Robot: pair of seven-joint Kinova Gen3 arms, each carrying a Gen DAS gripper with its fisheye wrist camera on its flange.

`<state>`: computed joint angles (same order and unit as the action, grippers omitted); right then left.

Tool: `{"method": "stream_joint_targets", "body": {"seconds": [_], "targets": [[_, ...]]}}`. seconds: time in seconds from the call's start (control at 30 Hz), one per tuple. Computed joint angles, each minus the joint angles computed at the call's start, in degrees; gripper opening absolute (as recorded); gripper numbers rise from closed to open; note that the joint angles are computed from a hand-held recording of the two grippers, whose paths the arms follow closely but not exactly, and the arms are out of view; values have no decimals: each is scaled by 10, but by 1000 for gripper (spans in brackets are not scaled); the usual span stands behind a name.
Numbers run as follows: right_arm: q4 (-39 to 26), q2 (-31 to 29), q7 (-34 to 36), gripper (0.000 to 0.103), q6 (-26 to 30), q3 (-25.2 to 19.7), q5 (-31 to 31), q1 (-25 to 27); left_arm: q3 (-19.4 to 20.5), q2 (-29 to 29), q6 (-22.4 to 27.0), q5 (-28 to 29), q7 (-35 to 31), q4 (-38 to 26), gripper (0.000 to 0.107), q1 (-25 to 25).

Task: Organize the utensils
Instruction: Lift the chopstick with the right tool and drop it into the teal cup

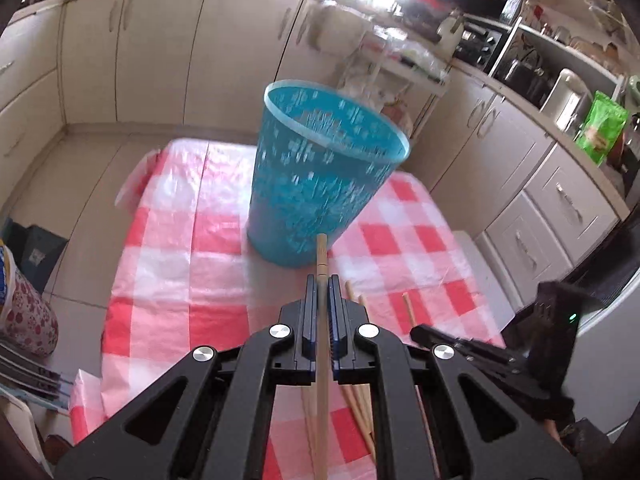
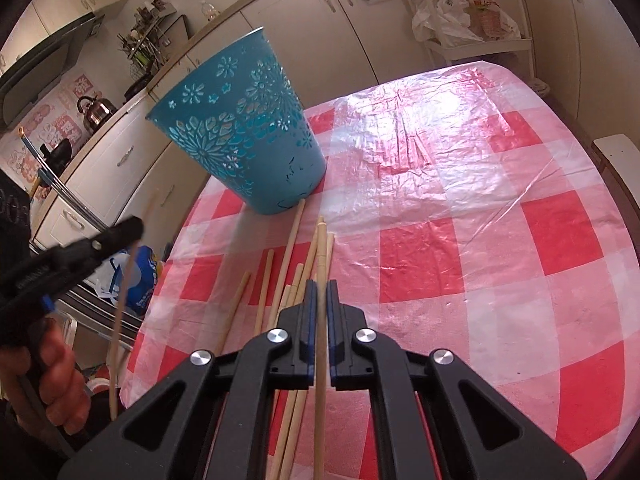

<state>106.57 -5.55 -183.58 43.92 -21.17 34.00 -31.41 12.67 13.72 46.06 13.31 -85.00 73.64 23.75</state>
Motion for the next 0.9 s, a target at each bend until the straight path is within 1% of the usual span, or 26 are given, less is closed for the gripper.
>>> {"method": "stream_joint_targets", "body": {"seconds": [0.03,0.13,0.2,0.27,0.3,0.33,0.37,0.4,0.43,0.53,0.57,0.63,0.67,0.7,0.73,0.77,0.83,0.9], "targets": [[4,-3,-15,6,-1,-4,13,1,0,-9,-16,3,-3,0,5,-1],[16,-13,-57,6,-7,-17,53,5,-2,-19,-62,-1,4,-27,5,0],[20,-19,-73,6,-8,-23,71,7,-11,-13,-100,-23,31,-49,5,13],[22,-19,-84,6,-5,-30,83,9,-5,0,-138,-23,40,-70,5,9],[23,-20,-85,6,-5,-30,85,9,-11,10,-157,-26,50,-84,5,15],[23,-20,-86,6,-6,-30,86,9,-20,22,-166,-37,67,-104,5,24],[24,-19,-87,6,-7,-29,87,9,-19,34,-169,-40,75,-124,5,25],[28,-19,-90,6,-10,-28,89,10,-29,44,-181,-52,92,-140,5,36],[30,-19,-92,6,-12,-28,90,11,-49,56,-198,-73,115,-156,5,56],[34,-18,-100,6,-16,-27,94,12,-129,85,-247,-134,185,-180,5,125],[36,-19,-103,6,-16,-28,97,13,-156,97,-256,-154,209,-193,5,144],[37,-19,-112,6,-15,-29,103,13,-209,122,-269,-183,255,-213,5,179],[38,-19,-117,6,-15,-29,106,14,-227,137,-267,-189,279,-228,5,189],[39,-19,-119,6,-15,-29,107,13,-234,153,-257,-203,302,-248,5,192],[40,-20,-122,6,-14,-30,109,13,-231,163,-247,-216,317,-260,5,190],[41,-20,-126,6,-14,-30,111,13,-217,176,-229,-233,331,-278,5,183],[43,-22,-130,6,-17,-29,112,14,-175,188,-205,-258,338,-292,5,162],[46,-24,-134,6,-22,-28,111,15,-164,196,-191,-263,334,-294,5,158]]}}
